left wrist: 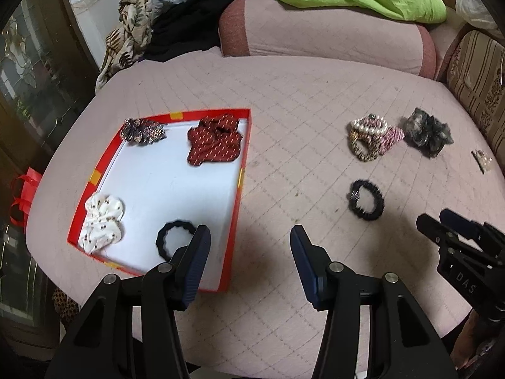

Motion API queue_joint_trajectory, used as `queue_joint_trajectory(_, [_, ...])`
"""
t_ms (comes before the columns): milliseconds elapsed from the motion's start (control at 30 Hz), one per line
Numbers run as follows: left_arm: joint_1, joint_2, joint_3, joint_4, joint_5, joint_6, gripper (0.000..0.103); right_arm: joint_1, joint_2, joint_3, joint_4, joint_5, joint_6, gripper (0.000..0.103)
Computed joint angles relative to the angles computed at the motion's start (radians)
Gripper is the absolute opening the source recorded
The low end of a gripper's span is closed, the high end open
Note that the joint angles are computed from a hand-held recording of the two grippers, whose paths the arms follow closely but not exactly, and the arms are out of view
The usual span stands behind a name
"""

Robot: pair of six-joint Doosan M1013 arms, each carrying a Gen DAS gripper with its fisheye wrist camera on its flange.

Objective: Organize jewelry
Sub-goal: 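Withdraw both grippers from the tray toward the remaining accessories, then grasp the gold patterned hair tie with the left gripper while the right grasps the grey sheer scrunchie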

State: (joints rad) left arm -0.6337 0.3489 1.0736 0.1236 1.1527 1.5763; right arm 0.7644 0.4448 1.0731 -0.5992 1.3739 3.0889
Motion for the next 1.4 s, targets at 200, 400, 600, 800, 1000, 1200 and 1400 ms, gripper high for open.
queue_joint_trajectory(200, [-0.013,0.042,-0.071,-0.031,0.011,0.016,0.061,-0.006,-0.04,0.067,-0.01,0.021,0.064,0.051])
queue_joint_trajectory(400, [-0.024,0.113,-0.164,-0.099,0.047,0.046,0.061,-0.018,-0.08,0.135,-0.008,0.03,0.101,0.051])
queue_joint_trajectory(600, [-0.031,0.188,-0.236,-0.179,0.078,0.073,0.061,-0.035,-0.111,0.187,-0.018,-0.001,0.13,0.051])
queue_joint_trajectory(800, [-0.035,0.272,-0.325,-0.253,0.126,0.094,0.057,-0.066,-0.129,0.208,-0.055,-0.007,0.135,0.057])
queue_joint_trajectory(1000, [-0.035,0.341,-0.41,-0.299,0.188,0.066,0.051,-0.109,-0.145,0.234,-0.09,-0.025,0.134,0.063])
queue_joint_trajectory(1200, [-0.034,0.372,-0.441,-0.341,0.214,0.062,0.051,-0.151,-0.151,0.251,-0.077,-0.038,0.146,0.063])
queue_joint_trajectory(1400, [-0.036,0.376,-0.435,-0.341,0.19,0.06,0.051,-0.184,-0.137,0.242,-0.055,-0.053,0.116,0.063])
